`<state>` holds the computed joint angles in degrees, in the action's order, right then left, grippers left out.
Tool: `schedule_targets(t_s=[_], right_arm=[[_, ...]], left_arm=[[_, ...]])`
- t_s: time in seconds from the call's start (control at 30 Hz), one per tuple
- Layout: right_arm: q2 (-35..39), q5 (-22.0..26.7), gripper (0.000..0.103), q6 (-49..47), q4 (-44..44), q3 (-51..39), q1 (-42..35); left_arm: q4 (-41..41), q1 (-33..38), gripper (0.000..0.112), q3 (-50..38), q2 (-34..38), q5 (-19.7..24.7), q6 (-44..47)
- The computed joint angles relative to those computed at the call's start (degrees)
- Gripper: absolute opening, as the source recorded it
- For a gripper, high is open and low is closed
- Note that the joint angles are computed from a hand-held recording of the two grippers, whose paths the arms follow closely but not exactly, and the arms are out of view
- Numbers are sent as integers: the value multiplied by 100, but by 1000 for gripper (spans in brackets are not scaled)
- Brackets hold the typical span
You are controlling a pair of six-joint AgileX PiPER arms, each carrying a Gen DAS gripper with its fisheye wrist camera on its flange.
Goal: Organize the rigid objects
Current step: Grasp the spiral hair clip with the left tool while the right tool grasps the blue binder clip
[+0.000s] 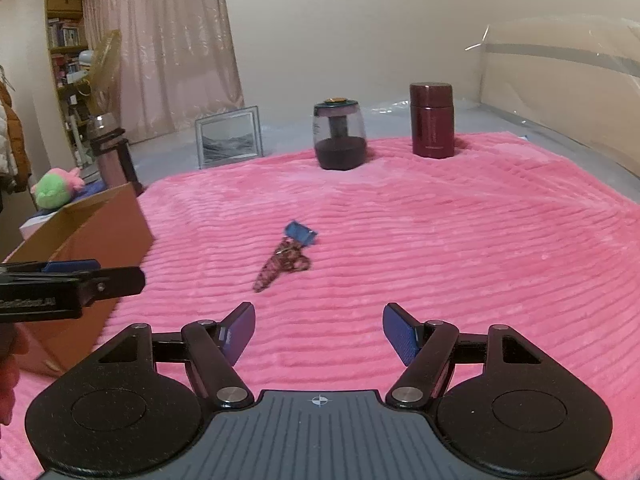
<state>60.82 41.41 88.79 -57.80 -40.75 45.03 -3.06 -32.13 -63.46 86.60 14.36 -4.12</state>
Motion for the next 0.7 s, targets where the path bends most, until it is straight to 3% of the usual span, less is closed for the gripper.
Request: schedule_targets(t_s=[0.17,0.33,0.4,0.7], right_arm=[[310,-1240,68,-553,60,114,-1261],[851,-2355,68,-1434,443,33,-2351],[1127,-2631,68,-1740,579,-53,-2661],[1923,-3447,68,-1883,329,-293,-3473]], left_arm=[[623,-130,78,-733,1048,-217,-621],[753,-216,76,-1534,2012,-316,-667],[1115,-265,74,-1878,2363,-265,-1026],[961,-217,65,-3360,3687,103,-809]])
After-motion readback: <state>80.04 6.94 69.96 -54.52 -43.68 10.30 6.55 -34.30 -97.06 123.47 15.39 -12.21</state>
